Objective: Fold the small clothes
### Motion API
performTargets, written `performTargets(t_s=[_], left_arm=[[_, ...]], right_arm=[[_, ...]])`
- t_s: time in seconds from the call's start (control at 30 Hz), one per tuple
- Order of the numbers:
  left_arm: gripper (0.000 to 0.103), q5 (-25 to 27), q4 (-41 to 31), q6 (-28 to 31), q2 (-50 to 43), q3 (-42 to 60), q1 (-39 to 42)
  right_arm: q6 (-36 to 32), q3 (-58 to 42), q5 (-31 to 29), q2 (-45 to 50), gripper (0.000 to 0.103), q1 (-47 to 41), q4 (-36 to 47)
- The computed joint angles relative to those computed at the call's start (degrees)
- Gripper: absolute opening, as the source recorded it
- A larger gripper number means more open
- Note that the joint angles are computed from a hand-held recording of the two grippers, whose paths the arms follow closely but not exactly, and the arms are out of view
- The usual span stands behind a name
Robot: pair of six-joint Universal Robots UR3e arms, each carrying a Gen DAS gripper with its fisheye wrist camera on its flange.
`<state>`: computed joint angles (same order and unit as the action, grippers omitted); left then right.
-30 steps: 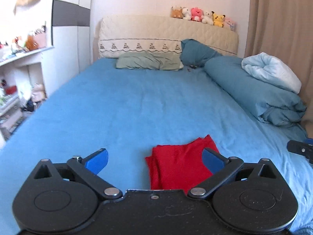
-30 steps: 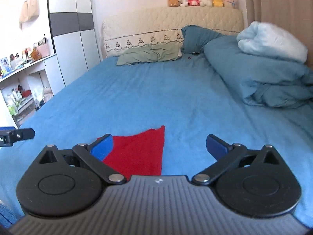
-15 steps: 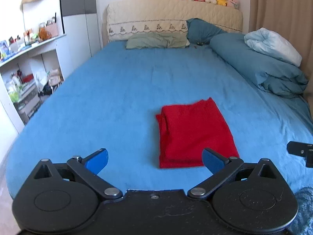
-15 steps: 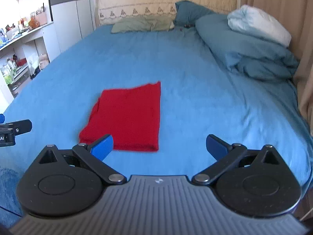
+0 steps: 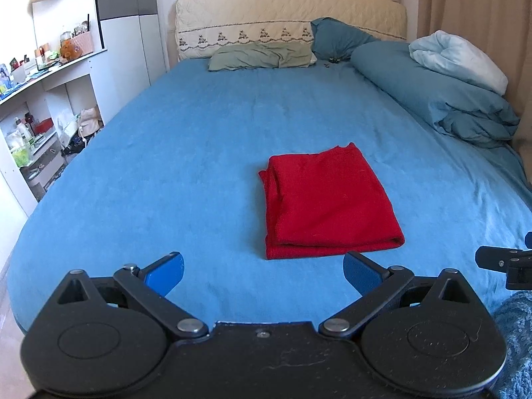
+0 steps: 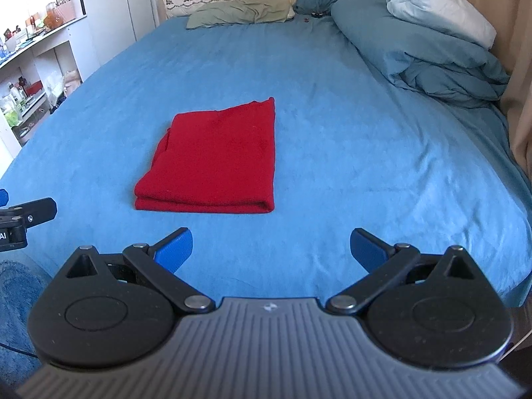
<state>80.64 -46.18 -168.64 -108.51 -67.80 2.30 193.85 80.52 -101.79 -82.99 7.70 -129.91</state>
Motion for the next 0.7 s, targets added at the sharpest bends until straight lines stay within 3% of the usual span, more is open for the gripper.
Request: performTargets(t_s=[0.7], left_arm=[[0.103, -1.1, 2.8, 0.3, 1.7, -2.5, 0.6]], right_arm=[[1.3, -1.1, -1.6, 0.7, 0.103, 1.1, 0.7]])
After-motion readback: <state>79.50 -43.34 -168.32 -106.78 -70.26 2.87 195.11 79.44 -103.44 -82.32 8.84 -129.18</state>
